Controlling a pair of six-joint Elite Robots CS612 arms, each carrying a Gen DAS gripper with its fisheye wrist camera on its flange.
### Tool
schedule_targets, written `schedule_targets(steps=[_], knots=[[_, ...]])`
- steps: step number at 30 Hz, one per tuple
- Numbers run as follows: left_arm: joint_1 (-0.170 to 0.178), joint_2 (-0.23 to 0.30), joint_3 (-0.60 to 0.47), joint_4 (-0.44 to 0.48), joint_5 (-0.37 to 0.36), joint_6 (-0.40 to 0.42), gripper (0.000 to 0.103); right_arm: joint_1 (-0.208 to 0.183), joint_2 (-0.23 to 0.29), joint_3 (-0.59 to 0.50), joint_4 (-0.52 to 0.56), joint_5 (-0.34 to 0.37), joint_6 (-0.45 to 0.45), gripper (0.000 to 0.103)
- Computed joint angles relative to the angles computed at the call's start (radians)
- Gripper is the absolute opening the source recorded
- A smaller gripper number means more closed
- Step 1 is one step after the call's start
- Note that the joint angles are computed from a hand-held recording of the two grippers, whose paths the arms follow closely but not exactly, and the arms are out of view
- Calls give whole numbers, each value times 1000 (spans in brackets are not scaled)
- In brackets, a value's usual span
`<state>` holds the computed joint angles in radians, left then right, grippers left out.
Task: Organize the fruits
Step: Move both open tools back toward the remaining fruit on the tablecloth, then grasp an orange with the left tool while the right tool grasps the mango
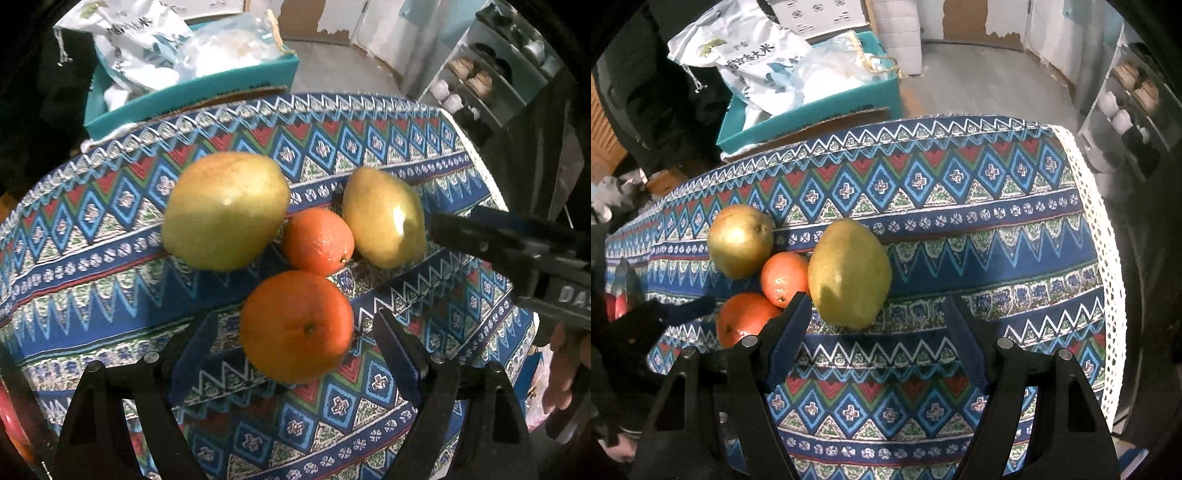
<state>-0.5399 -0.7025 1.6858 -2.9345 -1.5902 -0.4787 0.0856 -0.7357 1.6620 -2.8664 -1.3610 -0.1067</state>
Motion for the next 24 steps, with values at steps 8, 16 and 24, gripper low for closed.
schedule_targets(steps=[8,16,24], knots=[[5,30,-22,14,-30,-5,81,1,6,-5,9,6,-11,75],[4,27,-2,-9,-28,0,69,5,41,-43,29,47,1,75],[13,-2,42,-41,-9,4,69,16,76,-82,49,66,33,75]])
